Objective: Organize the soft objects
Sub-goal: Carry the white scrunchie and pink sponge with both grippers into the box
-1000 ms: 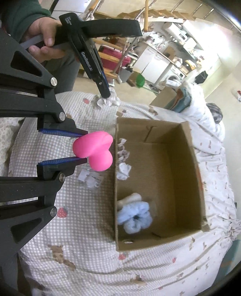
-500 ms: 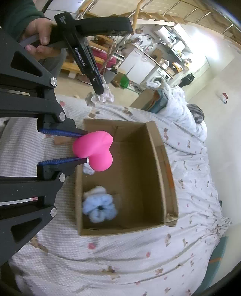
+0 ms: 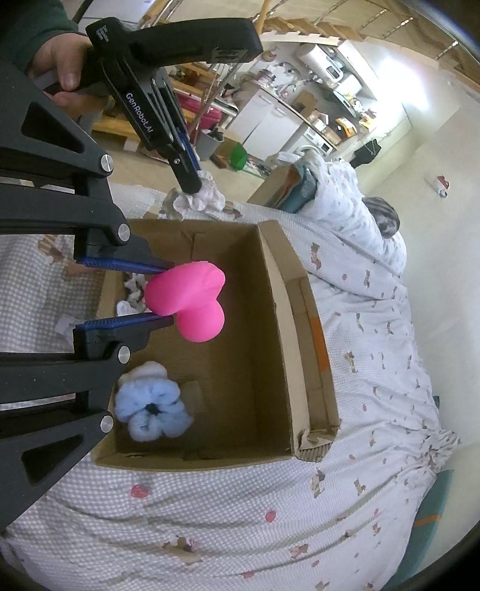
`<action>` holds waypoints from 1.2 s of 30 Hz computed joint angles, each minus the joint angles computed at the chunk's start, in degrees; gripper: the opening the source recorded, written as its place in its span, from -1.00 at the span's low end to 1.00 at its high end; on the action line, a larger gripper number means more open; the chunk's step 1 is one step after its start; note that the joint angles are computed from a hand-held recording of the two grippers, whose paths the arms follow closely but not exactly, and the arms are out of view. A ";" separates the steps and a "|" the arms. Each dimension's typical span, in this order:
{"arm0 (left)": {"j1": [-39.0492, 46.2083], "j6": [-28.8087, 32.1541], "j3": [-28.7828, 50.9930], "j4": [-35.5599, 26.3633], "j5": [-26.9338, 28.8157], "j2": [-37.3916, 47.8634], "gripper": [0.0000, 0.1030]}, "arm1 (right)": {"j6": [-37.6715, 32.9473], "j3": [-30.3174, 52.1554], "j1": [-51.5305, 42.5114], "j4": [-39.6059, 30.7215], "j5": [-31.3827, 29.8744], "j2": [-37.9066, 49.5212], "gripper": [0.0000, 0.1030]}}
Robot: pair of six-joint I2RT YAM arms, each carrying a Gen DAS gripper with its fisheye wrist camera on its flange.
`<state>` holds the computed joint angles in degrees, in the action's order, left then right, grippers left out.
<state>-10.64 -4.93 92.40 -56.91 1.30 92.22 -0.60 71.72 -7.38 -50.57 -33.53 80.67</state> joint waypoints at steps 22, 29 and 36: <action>-0.05 0.59 -1.63 7.70 4.55 11.98 -0.74 | 3.14 -1.59 2.17 8.47 6.79 16.04 -0.56; -0.25 1.70 -2.68 7.99 3.93 12.35 -0.74 | 3.43 -0.28 3.75 8.29 8.71 19.00 -0.56; -0.58 1.41 -2.86 7.25 3.61 13.57 -0.72 | 4.18 0.87 5.53 7.80 9.44 20.67 -0.56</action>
